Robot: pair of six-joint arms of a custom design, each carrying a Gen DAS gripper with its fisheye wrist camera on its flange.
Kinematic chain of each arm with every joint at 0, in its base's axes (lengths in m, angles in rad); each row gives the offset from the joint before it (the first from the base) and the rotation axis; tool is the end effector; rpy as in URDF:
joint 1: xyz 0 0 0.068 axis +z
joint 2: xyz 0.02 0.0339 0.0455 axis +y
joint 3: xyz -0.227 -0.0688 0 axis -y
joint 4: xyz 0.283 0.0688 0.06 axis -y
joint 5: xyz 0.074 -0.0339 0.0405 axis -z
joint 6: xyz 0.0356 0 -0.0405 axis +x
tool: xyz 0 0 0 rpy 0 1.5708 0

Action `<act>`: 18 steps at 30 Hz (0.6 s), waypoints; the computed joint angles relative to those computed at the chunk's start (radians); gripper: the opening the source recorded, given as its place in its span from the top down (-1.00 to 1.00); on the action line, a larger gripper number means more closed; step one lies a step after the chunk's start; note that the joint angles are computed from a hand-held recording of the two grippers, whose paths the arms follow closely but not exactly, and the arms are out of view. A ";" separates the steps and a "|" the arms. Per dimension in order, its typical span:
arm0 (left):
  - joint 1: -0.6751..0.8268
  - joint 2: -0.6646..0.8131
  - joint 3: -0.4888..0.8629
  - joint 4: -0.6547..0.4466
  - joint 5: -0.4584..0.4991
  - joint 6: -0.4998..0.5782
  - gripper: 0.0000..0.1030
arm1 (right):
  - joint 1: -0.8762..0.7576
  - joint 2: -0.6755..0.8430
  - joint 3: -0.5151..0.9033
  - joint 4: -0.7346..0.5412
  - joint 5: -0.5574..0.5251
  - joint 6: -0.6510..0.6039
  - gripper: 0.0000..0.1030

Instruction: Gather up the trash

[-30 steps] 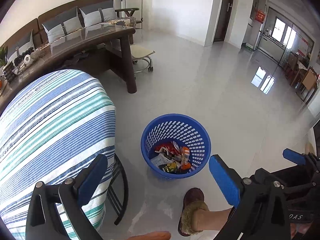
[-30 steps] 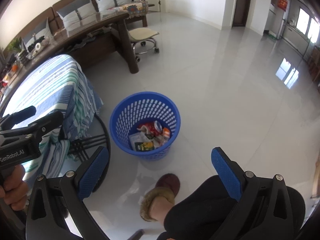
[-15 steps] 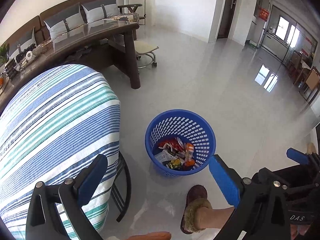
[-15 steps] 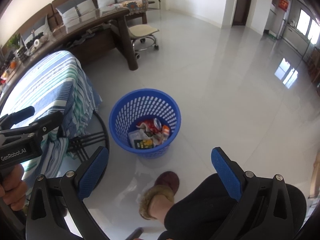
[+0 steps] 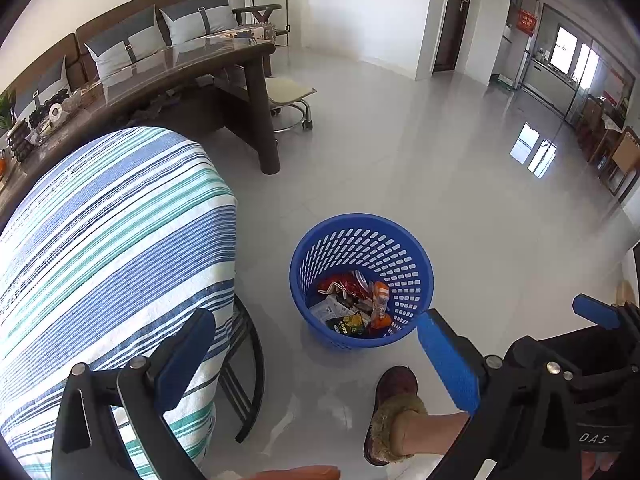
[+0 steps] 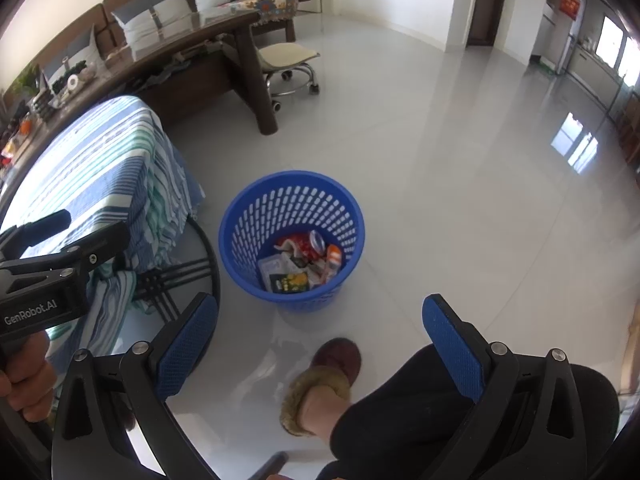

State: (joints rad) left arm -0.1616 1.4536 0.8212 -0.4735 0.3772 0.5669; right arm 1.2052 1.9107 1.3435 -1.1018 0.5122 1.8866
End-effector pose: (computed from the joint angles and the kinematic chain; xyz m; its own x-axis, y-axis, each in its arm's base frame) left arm 0.2991 -0.0620 0.1243 -0.5764 0.5998 -0.5550 0.7374 0.6744 -0.0370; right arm 0.1437 0.3265 0.1215 -0.6796 0.5422 -0.4941 0.5964 0.8006 0.0583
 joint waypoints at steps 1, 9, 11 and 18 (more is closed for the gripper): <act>-0.002 -0.002 -0.002 0.001 -0.002 -0.002 -0.99 | 0.001 0.000 0.000 0.001 -0.001 0.001 -0.99; -0.010 -0.011 -0.010 0.002 -0.009 -0.004 -0.99 | 0.001 -0.004 -0.008 0.010 -0.003 0.006 -0.99; -0.010 -0.010 -0.009 0.001 -0.009 -0.003 -0.99 | 0.001 -0.005 -0.009 0.011 -0.003 0.006 -0.99; -0.016 -0.010 -0.012 0.005 -0.013 -0.001 -0.99 | 0.000 -0.010 -0.012 0.014 -0.004 0.005 -0.99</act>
